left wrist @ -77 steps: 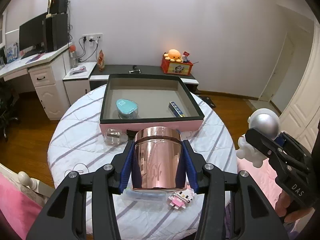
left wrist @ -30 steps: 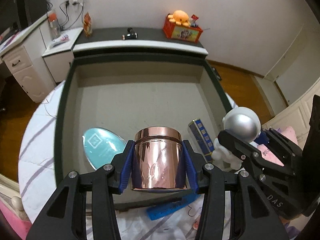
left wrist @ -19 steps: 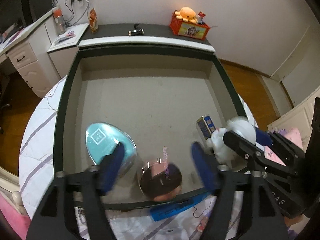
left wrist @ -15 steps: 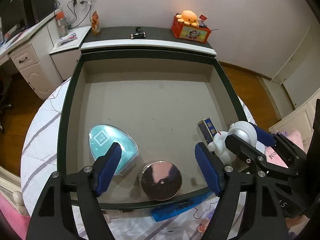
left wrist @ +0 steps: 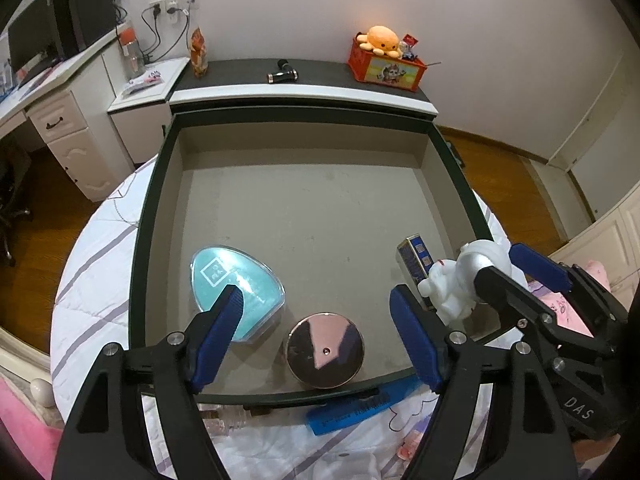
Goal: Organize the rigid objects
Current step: 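Withdraw both tools up from the box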
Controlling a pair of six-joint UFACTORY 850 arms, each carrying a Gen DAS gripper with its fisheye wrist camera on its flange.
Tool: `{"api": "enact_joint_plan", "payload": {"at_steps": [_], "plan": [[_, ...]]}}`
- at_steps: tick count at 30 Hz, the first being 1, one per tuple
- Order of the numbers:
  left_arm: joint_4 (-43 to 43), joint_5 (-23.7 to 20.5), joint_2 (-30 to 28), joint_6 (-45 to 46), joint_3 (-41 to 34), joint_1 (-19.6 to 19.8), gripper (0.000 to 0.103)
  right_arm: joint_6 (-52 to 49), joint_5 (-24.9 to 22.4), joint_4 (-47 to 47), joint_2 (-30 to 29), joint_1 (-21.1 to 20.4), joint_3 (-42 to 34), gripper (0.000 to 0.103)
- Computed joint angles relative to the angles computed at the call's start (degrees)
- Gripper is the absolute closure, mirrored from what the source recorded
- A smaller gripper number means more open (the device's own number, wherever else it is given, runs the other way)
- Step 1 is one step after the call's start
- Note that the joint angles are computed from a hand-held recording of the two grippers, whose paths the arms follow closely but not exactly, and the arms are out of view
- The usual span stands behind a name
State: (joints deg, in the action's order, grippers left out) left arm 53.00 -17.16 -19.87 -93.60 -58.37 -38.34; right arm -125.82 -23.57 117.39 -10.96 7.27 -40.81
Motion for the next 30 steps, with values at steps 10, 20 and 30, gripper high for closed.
{"api": "enact_joint_plan", "payload": {"at_steps": [10,20,30], "plan": [[11.84,-4.03,5.45,-12.26,3.48,-3.63,0.025,-11.75,-2.26,11.08,10.34,-0.32,7.28,0.028],[24.81,-14.06,14.62,-29.39,11.11,-12.34,0.014,-19.62,-3.79,19.22,25.22,0.55,17.79,0.024],[28.07,-28.07,20.13,-38.09,16.14,-22.81,0.001,-22.67,-2.62,24.52,42.48,2.07,28.35,0.022]]}}
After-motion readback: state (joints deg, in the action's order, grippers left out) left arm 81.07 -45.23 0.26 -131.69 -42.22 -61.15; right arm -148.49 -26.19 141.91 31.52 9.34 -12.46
